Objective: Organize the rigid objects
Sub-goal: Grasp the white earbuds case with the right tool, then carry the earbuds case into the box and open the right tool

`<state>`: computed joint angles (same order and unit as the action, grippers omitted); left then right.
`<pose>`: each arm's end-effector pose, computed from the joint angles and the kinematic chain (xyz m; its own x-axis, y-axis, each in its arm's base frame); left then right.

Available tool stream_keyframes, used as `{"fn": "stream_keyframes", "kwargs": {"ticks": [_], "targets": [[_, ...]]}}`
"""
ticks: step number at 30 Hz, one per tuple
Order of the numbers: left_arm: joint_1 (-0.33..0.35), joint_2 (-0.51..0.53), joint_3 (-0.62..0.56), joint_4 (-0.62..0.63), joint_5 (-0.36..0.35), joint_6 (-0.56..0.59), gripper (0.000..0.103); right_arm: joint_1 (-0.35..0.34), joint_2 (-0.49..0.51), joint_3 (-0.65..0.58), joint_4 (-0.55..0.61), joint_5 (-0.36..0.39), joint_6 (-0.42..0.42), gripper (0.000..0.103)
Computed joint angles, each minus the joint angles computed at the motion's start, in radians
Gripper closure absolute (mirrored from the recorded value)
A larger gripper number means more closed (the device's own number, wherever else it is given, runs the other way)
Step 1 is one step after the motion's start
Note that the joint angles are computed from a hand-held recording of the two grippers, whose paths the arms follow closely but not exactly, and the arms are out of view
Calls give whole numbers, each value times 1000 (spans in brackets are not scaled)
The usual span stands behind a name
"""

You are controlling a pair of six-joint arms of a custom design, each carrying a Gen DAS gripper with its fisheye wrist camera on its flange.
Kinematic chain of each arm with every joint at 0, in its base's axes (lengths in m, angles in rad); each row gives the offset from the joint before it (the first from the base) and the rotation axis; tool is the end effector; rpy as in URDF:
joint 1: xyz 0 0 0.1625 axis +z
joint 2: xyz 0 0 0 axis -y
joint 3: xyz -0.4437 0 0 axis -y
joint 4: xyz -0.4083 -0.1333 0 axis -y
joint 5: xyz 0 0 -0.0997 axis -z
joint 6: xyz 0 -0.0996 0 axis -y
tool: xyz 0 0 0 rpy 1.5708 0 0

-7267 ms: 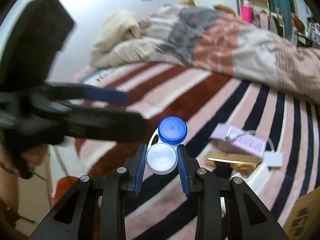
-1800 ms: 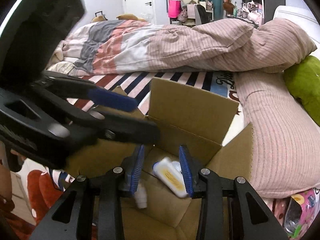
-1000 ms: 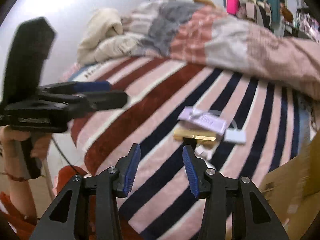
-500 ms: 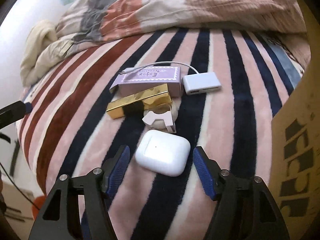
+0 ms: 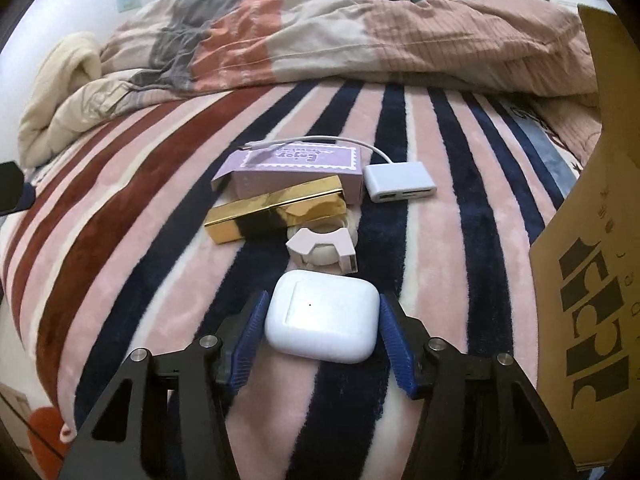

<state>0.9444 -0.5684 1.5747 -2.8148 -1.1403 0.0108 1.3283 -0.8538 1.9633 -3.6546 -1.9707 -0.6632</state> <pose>-0.2749 -0.6782 -0.0081 -0.7876 0.4616 -0.4081 0.5783 0.7824 -0.2311 -0.0536 -0.6102 0.1623 -0.7267 0.0850 0.6817 -0.3966 0.7584 -0.5173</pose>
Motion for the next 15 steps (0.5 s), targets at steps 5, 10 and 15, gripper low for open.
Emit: {"fn": "stream_keyframes", "kwargs": {"ticks": [5, 10, 15], "targets": [[-9, -1, -8, 17, -54, -3, 25, 1, -62, 53, 16, 132, -108, 51], [-24, 13, -51, 55, -186, 11, 26, 13, -180, 97, 166, 281, -200, 51], [-49, 53, -141, 120, -331, 32, 31, 20, -302, 129, 296, 385, -265, 51]]}}
